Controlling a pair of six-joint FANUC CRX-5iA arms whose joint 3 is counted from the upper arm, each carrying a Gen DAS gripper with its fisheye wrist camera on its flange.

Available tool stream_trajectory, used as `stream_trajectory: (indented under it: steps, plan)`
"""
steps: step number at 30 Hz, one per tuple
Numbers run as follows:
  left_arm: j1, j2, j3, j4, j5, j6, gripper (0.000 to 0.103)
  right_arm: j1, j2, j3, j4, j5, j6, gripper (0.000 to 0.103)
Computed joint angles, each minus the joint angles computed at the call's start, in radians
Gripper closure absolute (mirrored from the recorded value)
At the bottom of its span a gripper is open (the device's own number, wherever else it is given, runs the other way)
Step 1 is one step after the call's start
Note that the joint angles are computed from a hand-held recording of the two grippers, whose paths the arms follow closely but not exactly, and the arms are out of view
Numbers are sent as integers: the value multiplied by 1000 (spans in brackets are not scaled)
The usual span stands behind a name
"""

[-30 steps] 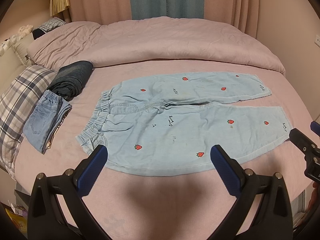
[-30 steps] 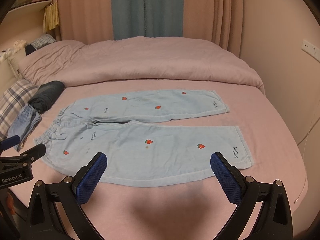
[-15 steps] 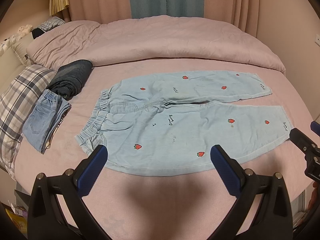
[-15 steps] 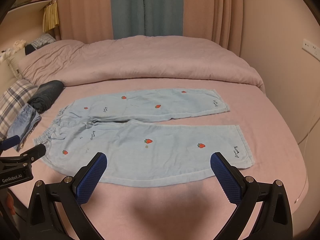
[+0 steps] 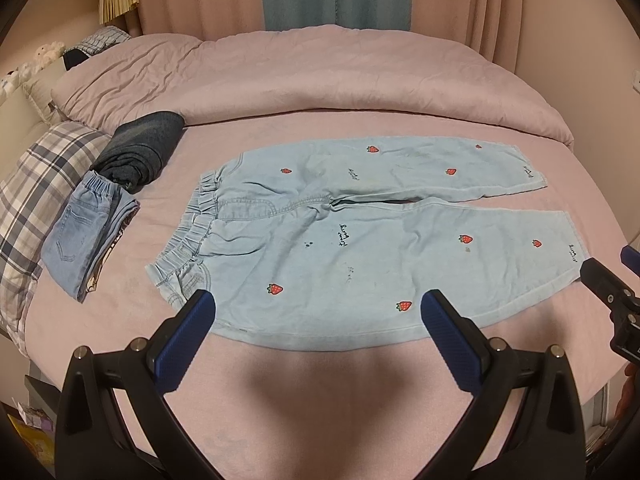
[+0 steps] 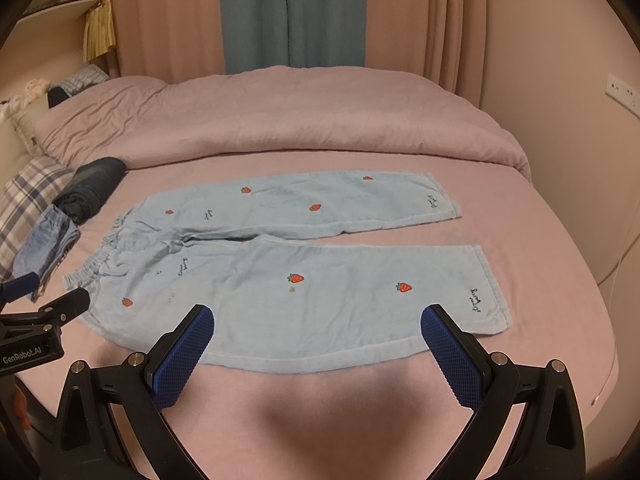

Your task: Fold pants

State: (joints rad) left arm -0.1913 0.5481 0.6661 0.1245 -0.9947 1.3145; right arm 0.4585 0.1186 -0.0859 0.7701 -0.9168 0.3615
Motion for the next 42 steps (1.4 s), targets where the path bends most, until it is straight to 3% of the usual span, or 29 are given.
stream_trajectory:
  steps: [27,31,36,38,40,42]
  plan:
    - [21,100,122,-25,-92,66,0,-37,60,65,-101,2,79,0]
    - [44,128,134,46,-113,54,0,-59,54,62,-176,69,120,0]
    - [88,193,156,188,-183,45,0,-112,51,62,-409,196,230,0]
    - [109,210,145,236,-193,43,0,-107,57,46,-399,216,247,0]
    - [129,221,135,263,-195,74,0,-82,72,17,-312,219,286,0]
    - [154,215,89,309,-162,97,2,-59,88,2,-258,215,350,0]
